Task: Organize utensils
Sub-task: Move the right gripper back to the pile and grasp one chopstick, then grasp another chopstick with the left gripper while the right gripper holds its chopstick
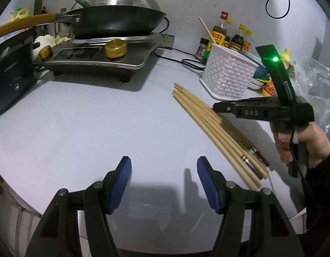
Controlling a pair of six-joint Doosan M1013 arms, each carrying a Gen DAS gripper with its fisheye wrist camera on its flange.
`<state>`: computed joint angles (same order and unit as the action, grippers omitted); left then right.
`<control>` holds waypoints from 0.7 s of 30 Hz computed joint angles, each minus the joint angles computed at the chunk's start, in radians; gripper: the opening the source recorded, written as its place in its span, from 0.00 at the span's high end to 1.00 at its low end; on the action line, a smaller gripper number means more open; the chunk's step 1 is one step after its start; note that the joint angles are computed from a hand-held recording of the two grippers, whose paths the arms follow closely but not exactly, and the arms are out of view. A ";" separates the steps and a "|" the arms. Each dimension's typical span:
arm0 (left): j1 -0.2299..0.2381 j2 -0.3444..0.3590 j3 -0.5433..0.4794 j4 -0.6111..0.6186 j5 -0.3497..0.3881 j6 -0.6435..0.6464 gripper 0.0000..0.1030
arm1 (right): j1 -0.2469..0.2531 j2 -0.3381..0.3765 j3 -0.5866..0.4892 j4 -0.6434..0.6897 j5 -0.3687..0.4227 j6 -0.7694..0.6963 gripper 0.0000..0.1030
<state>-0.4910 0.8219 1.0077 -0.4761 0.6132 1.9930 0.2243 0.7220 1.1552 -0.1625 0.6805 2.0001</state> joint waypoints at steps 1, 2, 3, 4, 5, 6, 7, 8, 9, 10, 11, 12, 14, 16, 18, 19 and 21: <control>-0.003 0.003 -0.006 0.010 0.003 -0.012 0.38 | 0.000 0.000 0.000 0.011 -0.001 -0.014 0.86; -0.005 0.006 -0.012 0.023 0.007 -0.026 0.38 | 0.002 0.000 0.000 0.004 -0.001 -0.014 0.86; -0.009 0.012 -0.026 0.043 0.017 -0.050 0.38 | 0.005 0.002 -0.003 -0.015 0.002 -0.007 0.86; -0.011 0.018 -0.037 0.055 0.026 -0.068 0.38 | 0.006 0.004 -0.006 -0.029 0.006 0.002 0.86; -0.012 0.021 -0.044 0.063 0.033 -0.082 0.38 | 0.005 0.008 -0.011 -0.023 0.016 -0.001 0.86; -0.013 0.024 -0.050 0.064 0.036 -0.091 0.38 | 0.002 0.009 -0.011 -0.011 0.023 -0.007 0.87; -0.015 0.026 -0.054 0.068 0.035 -0.100 0.38 | -0.001 0.004 0.001 -0.002 0.003 -0.011 0.87; -0.017 0.028 -0.057 0.080 0.035 -0.114 0.38 | -0.003 0.001 0.008 0.007 -0.007 -0.014 0.88; -0.021 0.032 -0.064 0.095 0.037 -0.140 0.38 | -0.004 -0.002 0.012 0.009 -0.010 -0.016 0.89; -0.022 0.035 -0.071 0.099 0.042 -0.155 0.38 | -0.004 -0.005 0.018 0.002 -0.013 -0.012 0.91; -0.024 0.042 -0.084 0.104 0.053 -0.178 0.38 | -0.004 -0.008 0.024 -0.002 -0.018 -0.010 0.95; -0.026 0.046 -0.093 0.104 0.058 -0.188 0.38 | -0.006 -0.013 0.034 0.009 -0.030 -0.021 0.94; -0.034 0.056 -0.112 0.123 0.065 -0.212 0.38 | -0.008 -0.024 0.053 0.019 -0.045 -0.031 0.95; -0.039 0.065 -0.131 0.135 0.074 -0.225 0.38 | -0.008 -0.039 0.078 0.019 -0.065 -0.032 0.95; -0.047 0.078 -0.155 0.156 0.089 -0.244 0.38 | -0.009 -0.062 0.112 0.020 -0.095 -0.031 0.95; -0.050 0.083 -0.165 0.165 0.096 -0.253 0.38 | -0.009 -0.075 0.129 0.019 -0.111 -0.031 0.95; -0.056 0.095 -0.187 0.176 0.112 -0.259 0.38 | -0.009 -0.099 0.160 0.013 -0.141 -0.033 0.95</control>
<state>-0.5471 0.9169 0.8206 -0.3002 0.7248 1.7343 0.2155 0.6231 1.3155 -0.1494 0.5390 1.9667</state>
